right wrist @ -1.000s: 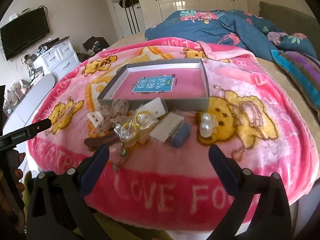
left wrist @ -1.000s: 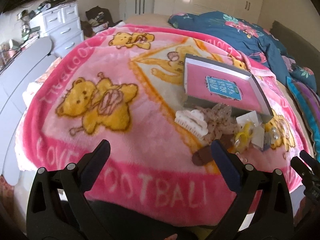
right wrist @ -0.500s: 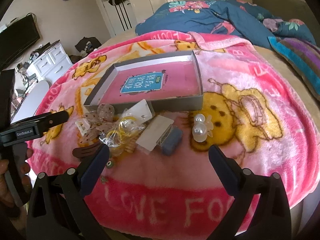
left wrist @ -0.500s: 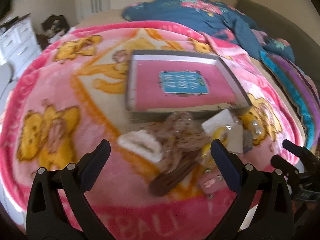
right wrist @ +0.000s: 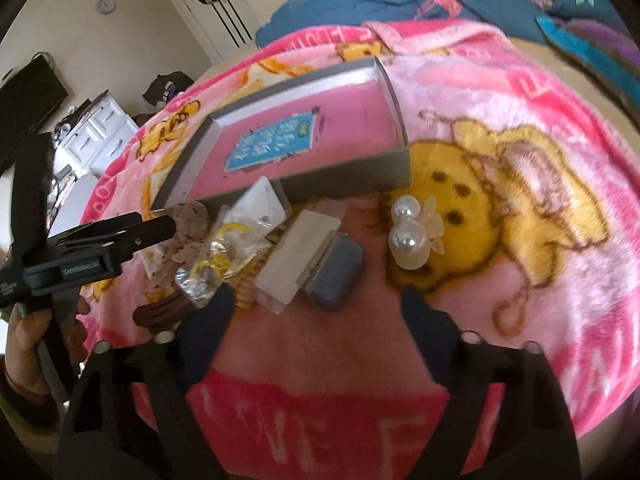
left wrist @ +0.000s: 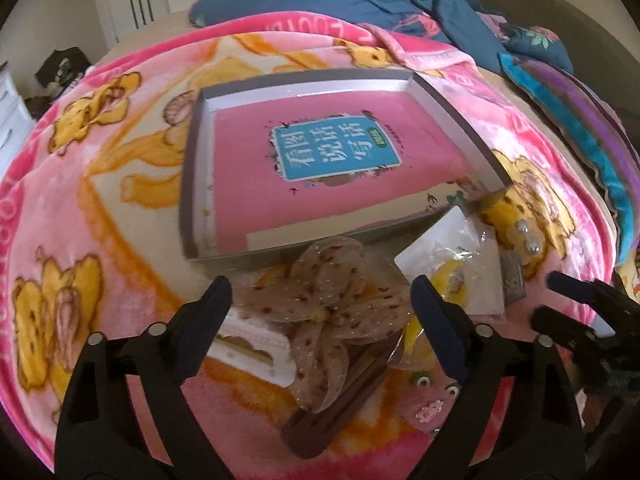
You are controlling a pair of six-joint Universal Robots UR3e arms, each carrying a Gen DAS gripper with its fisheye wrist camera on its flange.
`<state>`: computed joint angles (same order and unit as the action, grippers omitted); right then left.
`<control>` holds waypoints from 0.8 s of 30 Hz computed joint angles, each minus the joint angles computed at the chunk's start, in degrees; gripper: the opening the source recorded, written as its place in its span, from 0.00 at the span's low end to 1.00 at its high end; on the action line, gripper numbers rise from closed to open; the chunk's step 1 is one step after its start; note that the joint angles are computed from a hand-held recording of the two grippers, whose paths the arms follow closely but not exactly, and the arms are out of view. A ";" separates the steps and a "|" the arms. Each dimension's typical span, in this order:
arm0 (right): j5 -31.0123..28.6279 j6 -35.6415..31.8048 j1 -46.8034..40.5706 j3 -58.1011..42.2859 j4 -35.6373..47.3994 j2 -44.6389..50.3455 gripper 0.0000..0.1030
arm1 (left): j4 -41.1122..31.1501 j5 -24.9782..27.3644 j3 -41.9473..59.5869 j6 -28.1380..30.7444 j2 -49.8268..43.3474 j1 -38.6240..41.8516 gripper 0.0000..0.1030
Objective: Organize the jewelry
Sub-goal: 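Grasp the lace bow clip with the left tool while the right tool grasps the blue block, then carry the bow into the grey box and release while the right tool drops the blue block there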
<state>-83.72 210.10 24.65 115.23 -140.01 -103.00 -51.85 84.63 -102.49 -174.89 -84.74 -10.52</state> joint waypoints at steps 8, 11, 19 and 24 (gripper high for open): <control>3.52 0.15 -2.63 1.73 -3.89 3.53 0.62 | 0.75 -1.36 0.35 1.25 -4.00 0.07 0.53; 4.26 0.51 -3.28 2.38 -5.22 4.22 0.56 | 1.97 -0.20 1.05 1.33 -5.91 -0.76 0.40; 6.03 -1.92 -4.86 5.32 -5.69 1.49 0.29 | 6.35 -4.59 -2.45 1.75 -4.14 1.24 0.06; 6.86 -3.93 -5.72 7.54 -5.49 -3.06 0.29 | 6.22 -6.77 -3.13 1.65 -1.57 2.38 0.03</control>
